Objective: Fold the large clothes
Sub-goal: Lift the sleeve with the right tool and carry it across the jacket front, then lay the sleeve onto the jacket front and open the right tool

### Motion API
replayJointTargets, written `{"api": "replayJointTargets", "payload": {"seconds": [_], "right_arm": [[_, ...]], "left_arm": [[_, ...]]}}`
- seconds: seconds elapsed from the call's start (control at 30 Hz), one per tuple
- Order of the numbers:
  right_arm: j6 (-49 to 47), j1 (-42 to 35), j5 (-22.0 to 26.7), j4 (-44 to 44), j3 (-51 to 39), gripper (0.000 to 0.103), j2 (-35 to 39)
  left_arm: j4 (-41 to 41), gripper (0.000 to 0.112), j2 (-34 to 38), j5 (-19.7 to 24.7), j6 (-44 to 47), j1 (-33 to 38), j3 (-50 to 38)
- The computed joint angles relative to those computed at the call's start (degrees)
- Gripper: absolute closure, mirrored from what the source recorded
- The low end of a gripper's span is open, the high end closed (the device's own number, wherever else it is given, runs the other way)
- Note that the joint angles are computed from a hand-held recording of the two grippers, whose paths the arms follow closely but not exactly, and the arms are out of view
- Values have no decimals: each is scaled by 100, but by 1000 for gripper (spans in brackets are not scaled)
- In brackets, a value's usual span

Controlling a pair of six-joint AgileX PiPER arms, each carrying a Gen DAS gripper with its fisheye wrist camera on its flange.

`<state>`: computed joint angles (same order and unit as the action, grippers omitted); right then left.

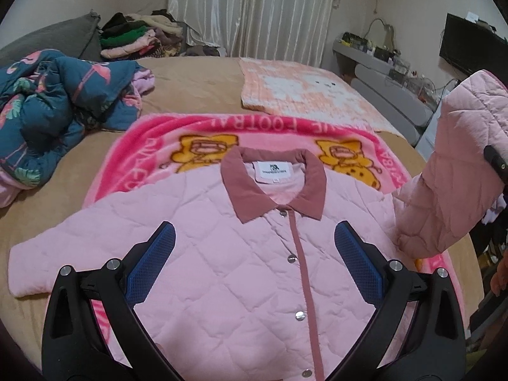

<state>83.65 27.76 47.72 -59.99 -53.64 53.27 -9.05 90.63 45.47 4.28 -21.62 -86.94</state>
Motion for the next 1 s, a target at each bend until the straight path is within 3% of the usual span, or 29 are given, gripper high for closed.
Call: {"api": "replayJointTargets", "payload": {"seconds": [0.4, 1.0], "right_arm": [[250, 881, 276, -353, -516, 88, 1177], [1056, 932, -763, -718, -1144, 87, 3485]], "left_arm": [[-1261, 18, -7, 150, 1143, 938, 217], [-2521, 18, 485, 411, 2194, 2153, 293]]}}
